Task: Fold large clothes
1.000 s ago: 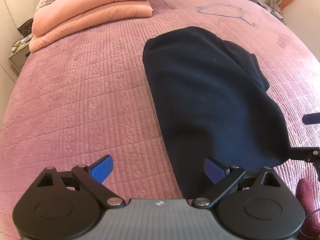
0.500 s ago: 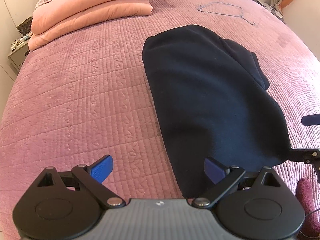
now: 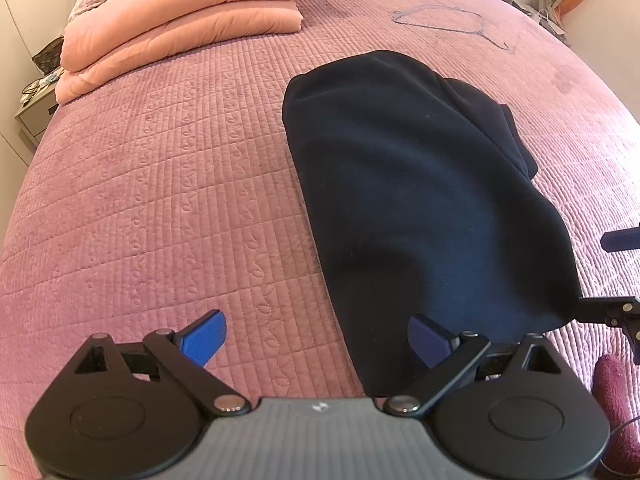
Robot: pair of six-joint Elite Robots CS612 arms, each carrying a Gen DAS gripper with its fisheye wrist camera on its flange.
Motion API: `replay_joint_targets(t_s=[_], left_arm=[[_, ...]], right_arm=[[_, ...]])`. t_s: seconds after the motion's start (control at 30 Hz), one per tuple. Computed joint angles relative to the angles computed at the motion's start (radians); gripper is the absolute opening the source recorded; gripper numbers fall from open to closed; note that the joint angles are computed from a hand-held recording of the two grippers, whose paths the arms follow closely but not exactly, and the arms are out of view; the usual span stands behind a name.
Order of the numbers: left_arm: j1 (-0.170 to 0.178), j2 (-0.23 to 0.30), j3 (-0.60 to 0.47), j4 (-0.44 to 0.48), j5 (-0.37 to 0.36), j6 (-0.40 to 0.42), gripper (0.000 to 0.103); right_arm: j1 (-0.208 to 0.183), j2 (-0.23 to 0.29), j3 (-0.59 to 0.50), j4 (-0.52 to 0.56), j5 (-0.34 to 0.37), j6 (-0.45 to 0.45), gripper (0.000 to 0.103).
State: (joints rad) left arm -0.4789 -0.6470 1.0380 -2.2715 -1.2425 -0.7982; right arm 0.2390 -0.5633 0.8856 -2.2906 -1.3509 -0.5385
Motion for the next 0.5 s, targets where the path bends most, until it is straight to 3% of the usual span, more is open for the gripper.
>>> replay_joint_targets(t_s=[0.5], left_arm=[[0.001,0.002,-0.006,0.011,-0.004,0.002,0.099]], right_arm=[[-0.001,0.003,-0.004,0.004,-0.002,0.007,0.102]])
